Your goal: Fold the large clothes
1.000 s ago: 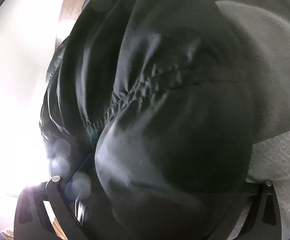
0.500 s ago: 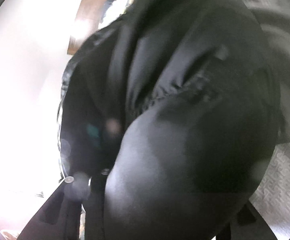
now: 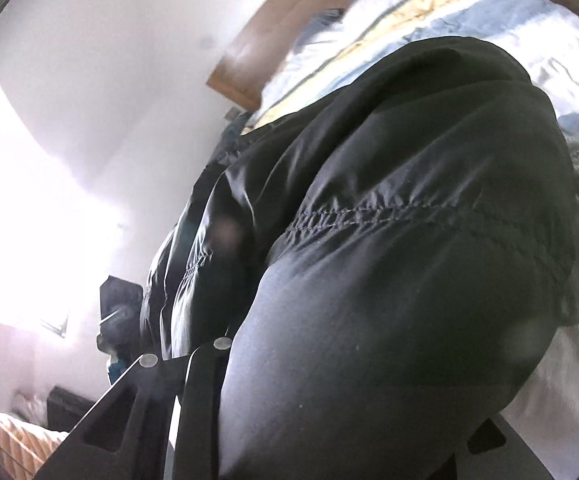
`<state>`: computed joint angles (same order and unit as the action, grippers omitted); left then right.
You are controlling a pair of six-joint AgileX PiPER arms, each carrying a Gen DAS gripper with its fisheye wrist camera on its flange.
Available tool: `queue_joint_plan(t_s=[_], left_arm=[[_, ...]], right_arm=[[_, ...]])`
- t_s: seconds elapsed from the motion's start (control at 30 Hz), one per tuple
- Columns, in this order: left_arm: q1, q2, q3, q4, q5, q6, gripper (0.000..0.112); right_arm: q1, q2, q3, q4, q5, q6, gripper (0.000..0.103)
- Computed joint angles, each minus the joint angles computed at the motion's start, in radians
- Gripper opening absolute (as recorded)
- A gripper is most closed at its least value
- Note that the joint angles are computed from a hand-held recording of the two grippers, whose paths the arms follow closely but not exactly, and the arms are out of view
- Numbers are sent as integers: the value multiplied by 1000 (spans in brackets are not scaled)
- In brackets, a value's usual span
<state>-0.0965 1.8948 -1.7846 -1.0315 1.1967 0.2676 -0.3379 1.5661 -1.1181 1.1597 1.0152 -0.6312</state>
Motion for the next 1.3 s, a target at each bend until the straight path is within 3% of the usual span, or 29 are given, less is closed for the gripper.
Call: queue_joint_plan(t_s=[0.2,0.4,0.53,0.63,0.87,0.93,1.03,1.13,1.2,1.3], left_arm=[[-4,-143,262,-21,-59,80,20],[-34,-61,322,143,-157,22,25],[20,-36,340,204,-176,-26,38],[25,-35,336,290,-170,-101,57],[142,-186,499,286,-185,-54,62],[157,-190,451,319,-152,-62,64],[241,-211,477,320,-107,51,68],[304,-267,508,334,-75,86,68],[340,-303,522,364,-51,97,68],[363,-347,519,406,-14,143,68]], right_arm=[[-44,-31,98,14,40,-55,25],[-53,53,205,-33,-59,-106,27],[-120,80,252,-72,-92,-122,42],[-154,34,306,-148,-108,-132,58],[-239,48,270,-221,-88,-123,78],[-236,1,255,-303,-103,-54,80],[-267,-90,245,-404,-109,55,84],[-346,-242,305,-549,-128,178,84],[-444,-298,324,-555,-79,169,84],[-502,-493,371,-569,41,207,84]])
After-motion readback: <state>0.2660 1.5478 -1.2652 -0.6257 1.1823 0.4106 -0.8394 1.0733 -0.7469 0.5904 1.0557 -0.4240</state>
